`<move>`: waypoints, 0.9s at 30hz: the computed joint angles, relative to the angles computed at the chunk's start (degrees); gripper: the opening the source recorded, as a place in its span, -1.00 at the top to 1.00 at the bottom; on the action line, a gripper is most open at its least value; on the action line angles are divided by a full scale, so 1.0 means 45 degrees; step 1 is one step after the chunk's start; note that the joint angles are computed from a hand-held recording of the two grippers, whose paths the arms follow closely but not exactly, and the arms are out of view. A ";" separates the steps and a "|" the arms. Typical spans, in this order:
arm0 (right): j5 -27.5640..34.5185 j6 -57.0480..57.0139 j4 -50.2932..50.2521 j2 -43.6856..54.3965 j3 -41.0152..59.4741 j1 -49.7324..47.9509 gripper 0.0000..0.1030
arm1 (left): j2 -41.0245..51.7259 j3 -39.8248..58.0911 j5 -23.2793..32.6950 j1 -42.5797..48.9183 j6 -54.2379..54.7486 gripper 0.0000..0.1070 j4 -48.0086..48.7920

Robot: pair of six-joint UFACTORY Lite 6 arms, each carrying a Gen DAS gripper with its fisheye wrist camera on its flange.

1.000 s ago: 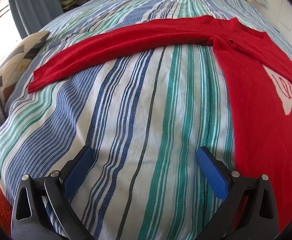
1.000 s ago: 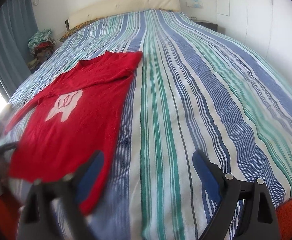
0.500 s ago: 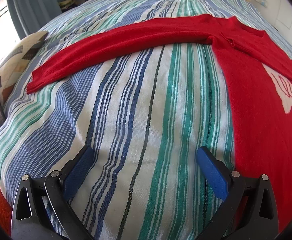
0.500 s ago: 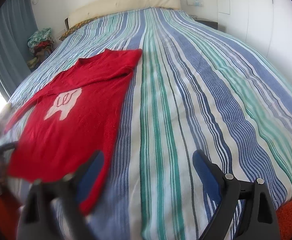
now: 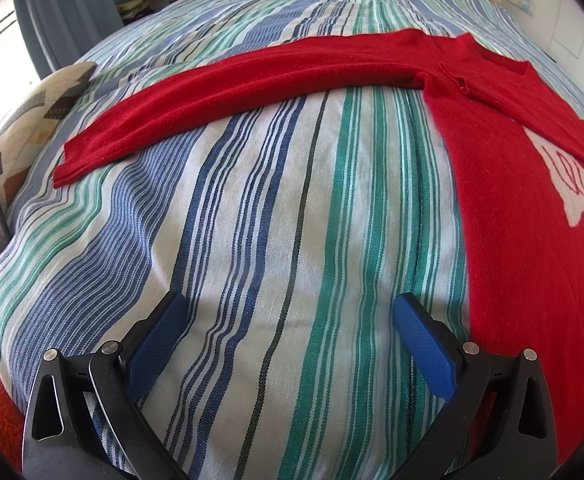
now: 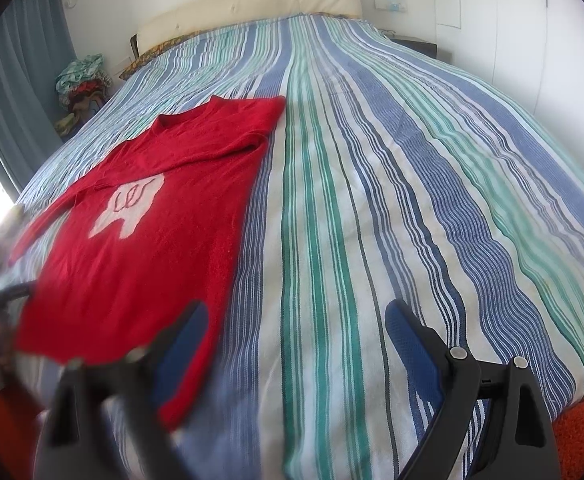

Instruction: Fold small clothes

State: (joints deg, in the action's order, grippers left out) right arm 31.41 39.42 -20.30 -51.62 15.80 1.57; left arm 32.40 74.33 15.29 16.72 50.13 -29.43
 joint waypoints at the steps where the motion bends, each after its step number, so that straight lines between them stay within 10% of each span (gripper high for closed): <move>1: 0.0002 0.0012 -0.0002 0.0004 0.0000 0.0012 -0.73 | -0.0003 -0.0001 0.0002 0.0004 0.0007 -0.92 -0.0005; 27: -0.0113 -0.0671 0.0596 -0.0057 -0.0066 -0.0424 -0.73 | -0.0017 -0.0014 0.0011 0.0013 0.0066 -0.92 -0.0070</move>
